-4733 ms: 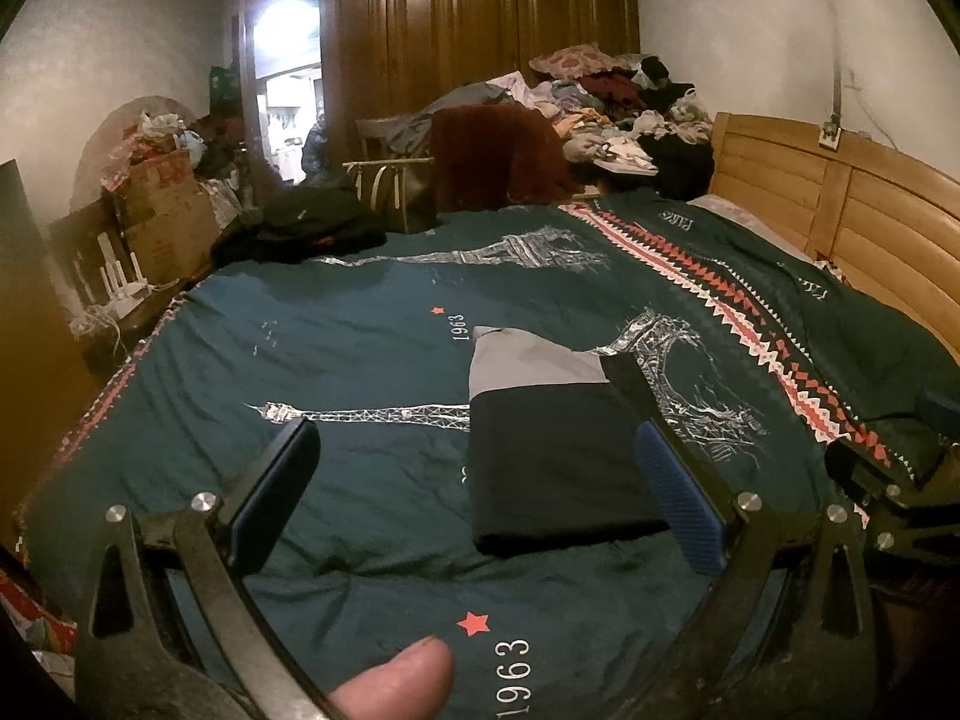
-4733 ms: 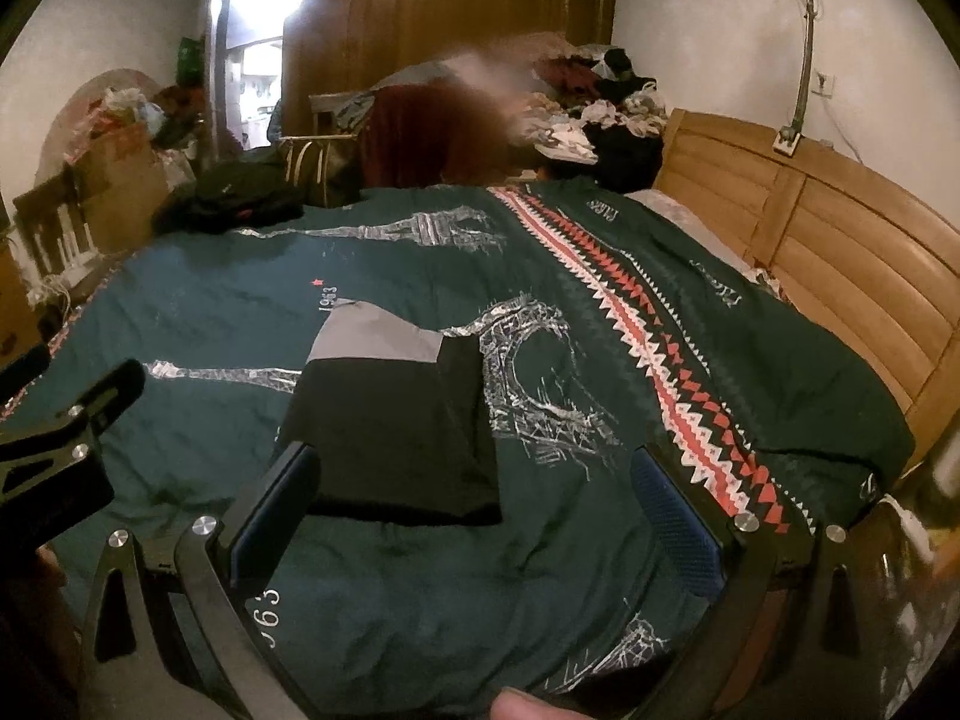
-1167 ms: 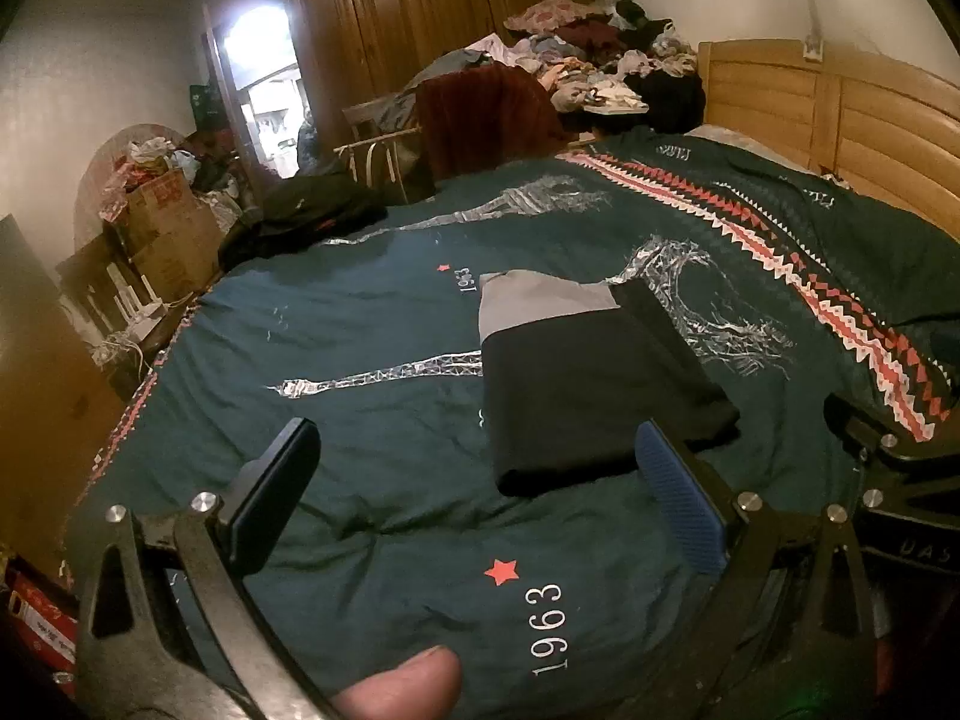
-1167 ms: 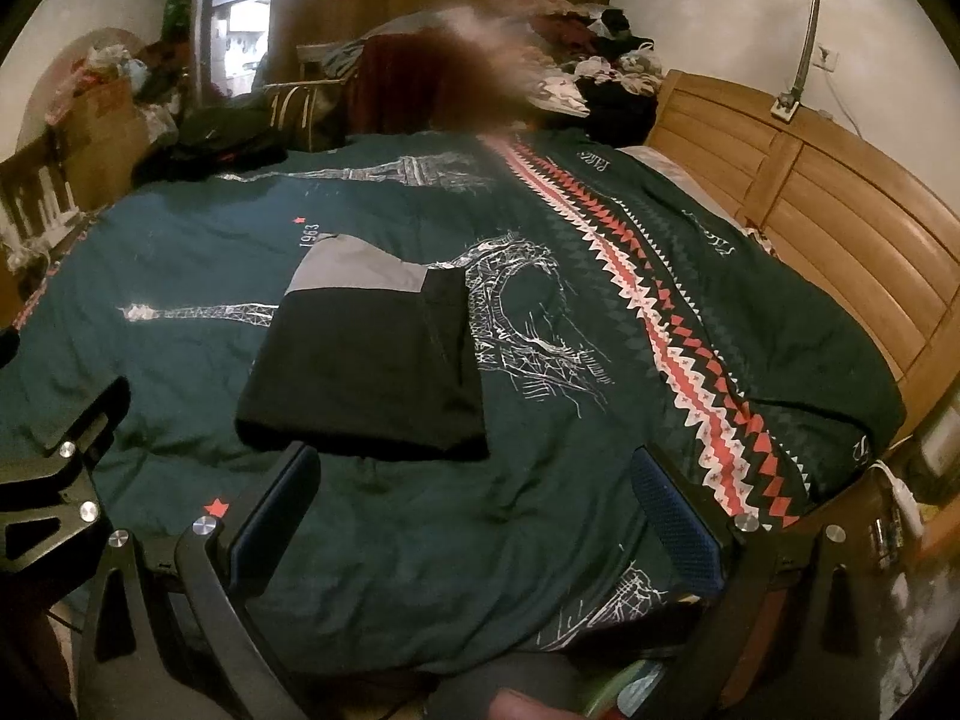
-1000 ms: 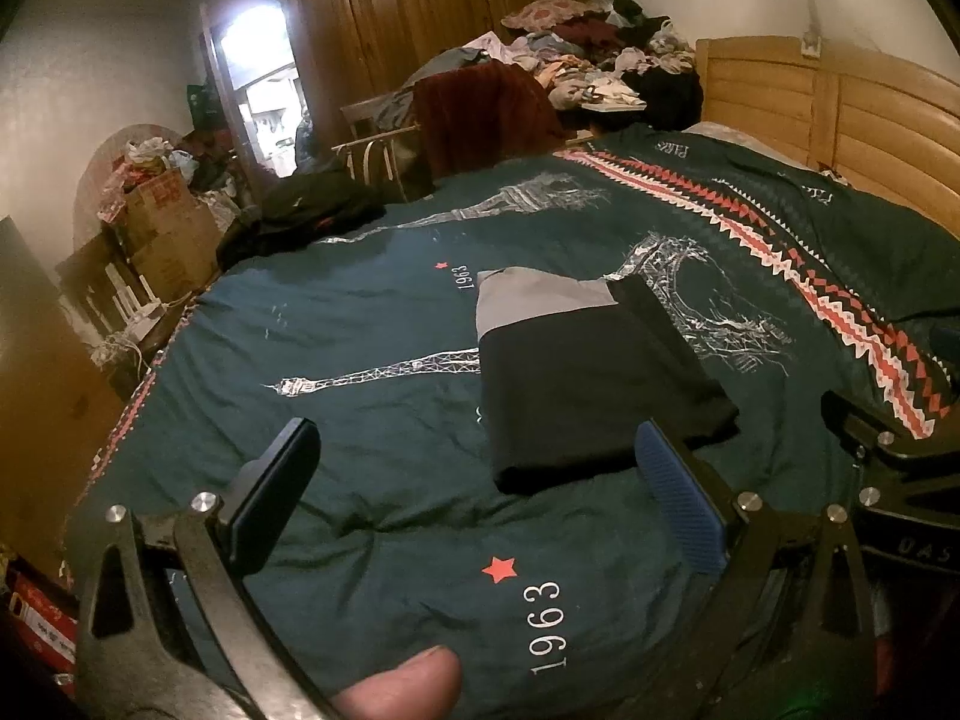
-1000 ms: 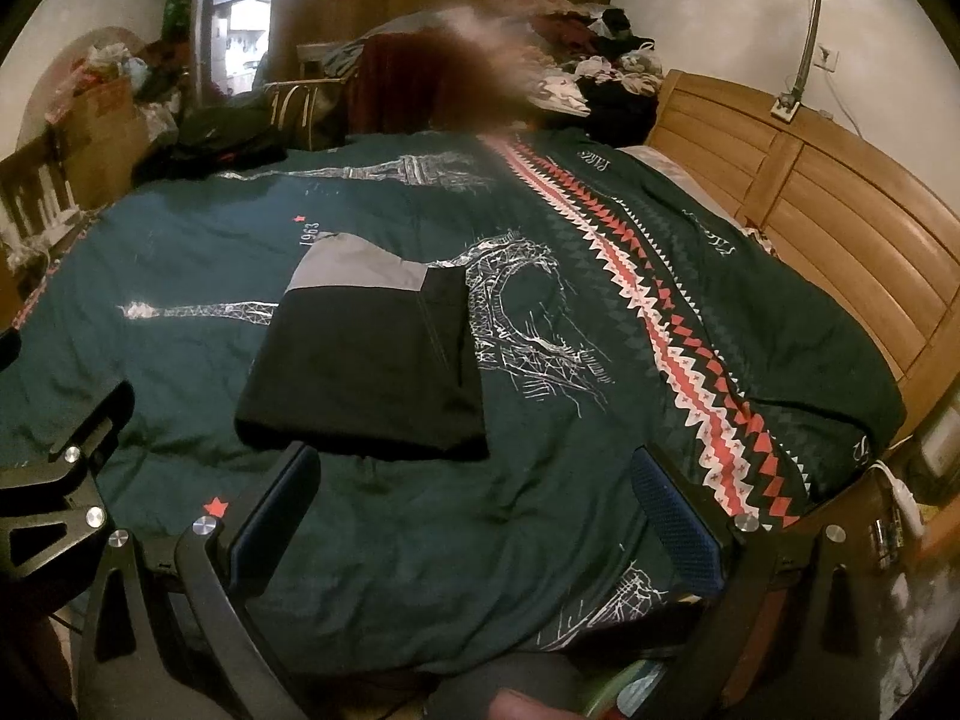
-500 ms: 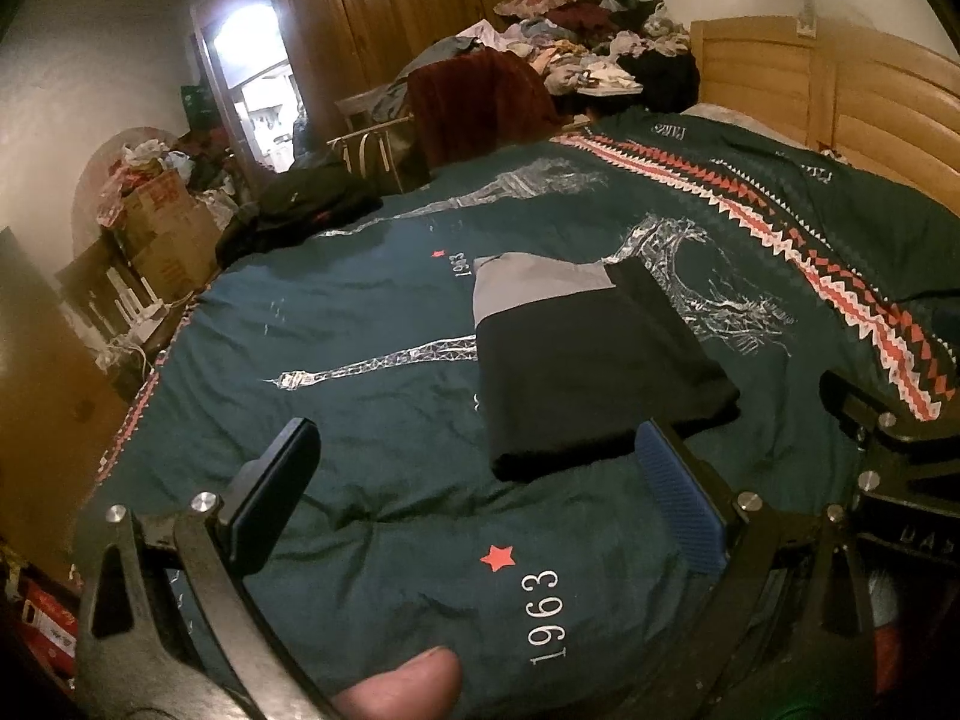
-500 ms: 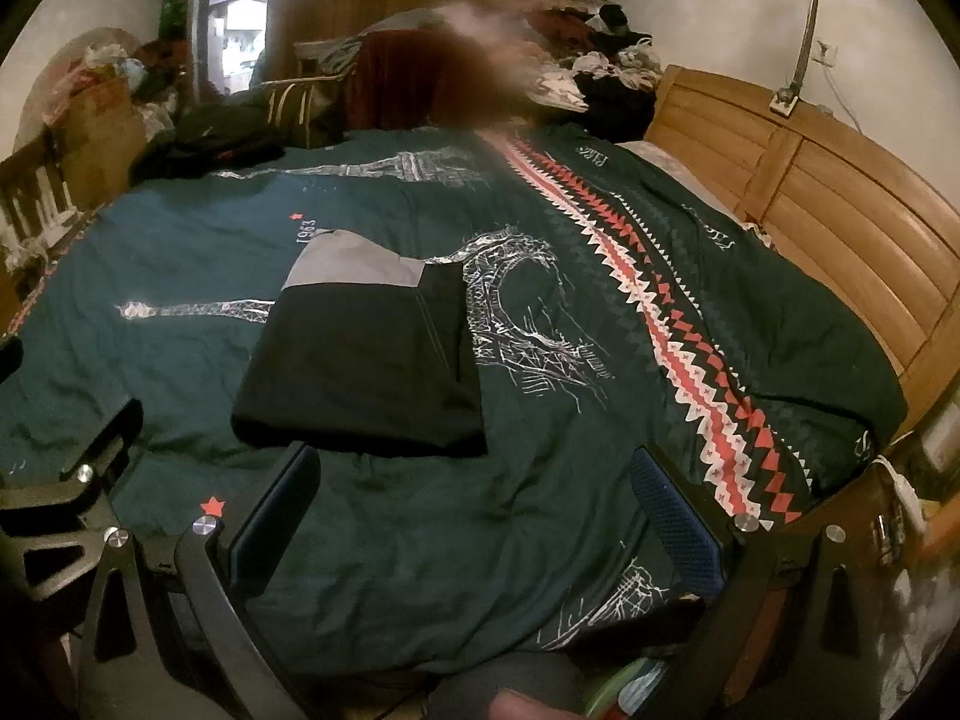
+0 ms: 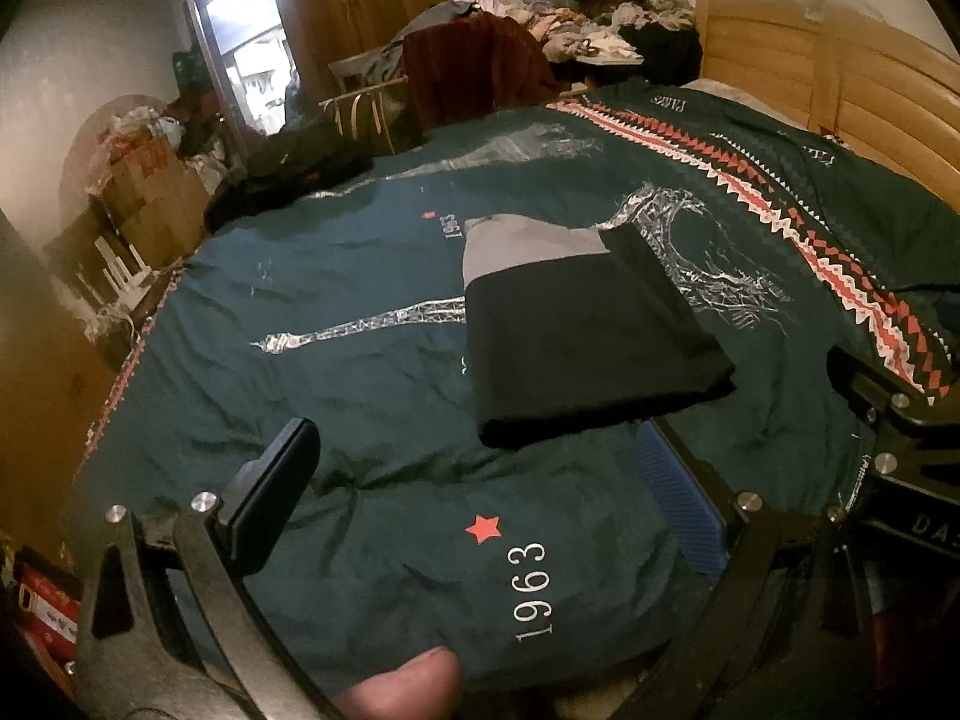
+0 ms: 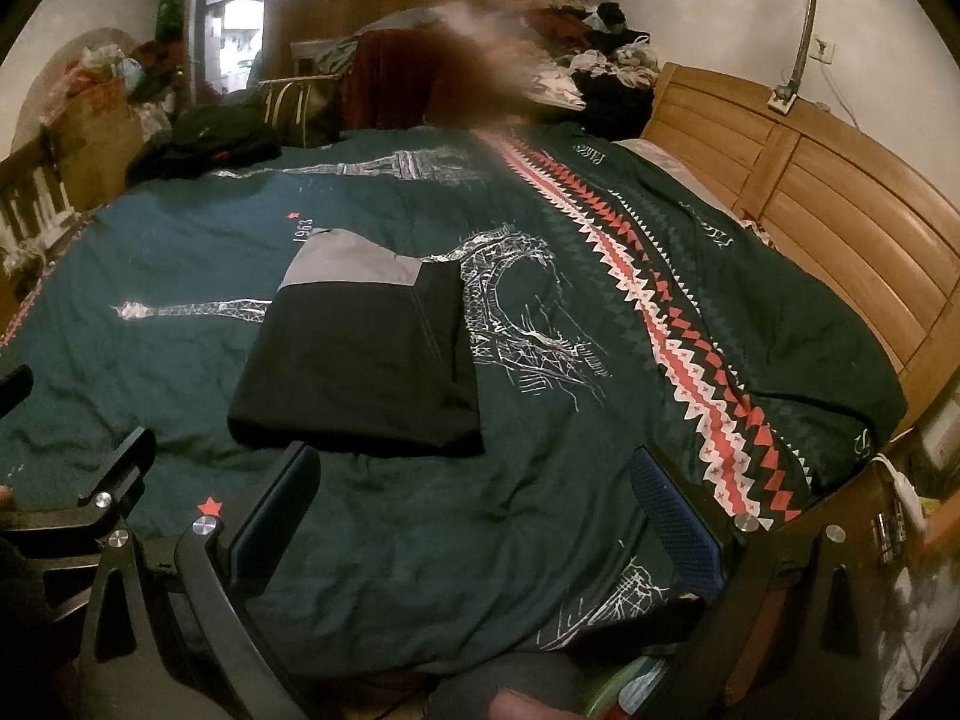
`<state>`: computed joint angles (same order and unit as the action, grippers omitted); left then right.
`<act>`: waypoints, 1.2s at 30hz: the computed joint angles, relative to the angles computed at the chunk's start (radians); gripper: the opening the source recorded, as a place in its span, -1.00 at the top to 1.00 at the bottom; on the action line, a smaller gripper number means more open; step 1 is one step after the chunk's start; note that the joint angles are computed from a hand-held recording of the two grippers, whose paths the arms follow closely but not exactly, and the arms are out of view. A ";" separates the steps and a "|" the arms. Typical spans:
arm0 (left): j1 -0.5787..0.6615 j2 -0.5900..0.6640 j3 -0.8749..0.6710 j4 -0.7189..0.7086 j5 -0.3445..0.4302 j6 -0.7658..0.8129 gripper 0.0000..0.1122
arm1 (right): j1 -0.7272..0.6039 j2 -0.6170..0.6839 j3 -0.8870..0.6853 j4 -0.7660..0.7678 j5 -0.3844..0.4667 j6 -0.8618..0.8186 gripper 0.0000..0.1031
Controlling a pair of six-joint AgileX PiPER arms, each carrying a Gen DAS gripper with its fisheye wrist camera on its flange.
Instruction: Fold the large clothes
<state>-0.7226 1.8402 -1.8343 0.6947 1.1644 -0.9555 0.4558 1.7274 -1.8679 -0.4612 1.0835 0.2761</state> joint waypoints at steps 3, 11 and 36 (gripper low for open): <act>0.009 -0.002 -0.002 -0.027 -0.004 0.011 -0.83 | 0.001 -0.001 0.001 -0.002 0.001 0.001 -1.00; 0.034 -0.003 0.003 -0.090 -0.012 0.032 -0.83 | -0.001 0.011 -0.013 0.004 0.007 -0.010 -1.00; 0.059 -0.018 0.014 -0.122 -0.023 0.052 -0.83 | -0.005 -0.001 -0.007 -0.015 -0.032 0.001 -1.00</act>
<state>-0.6638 1.8225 -1.8200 0.5730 1.1412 -0.9033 0.4503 1.7269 -1.8751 -0.4762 1.0516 0.2773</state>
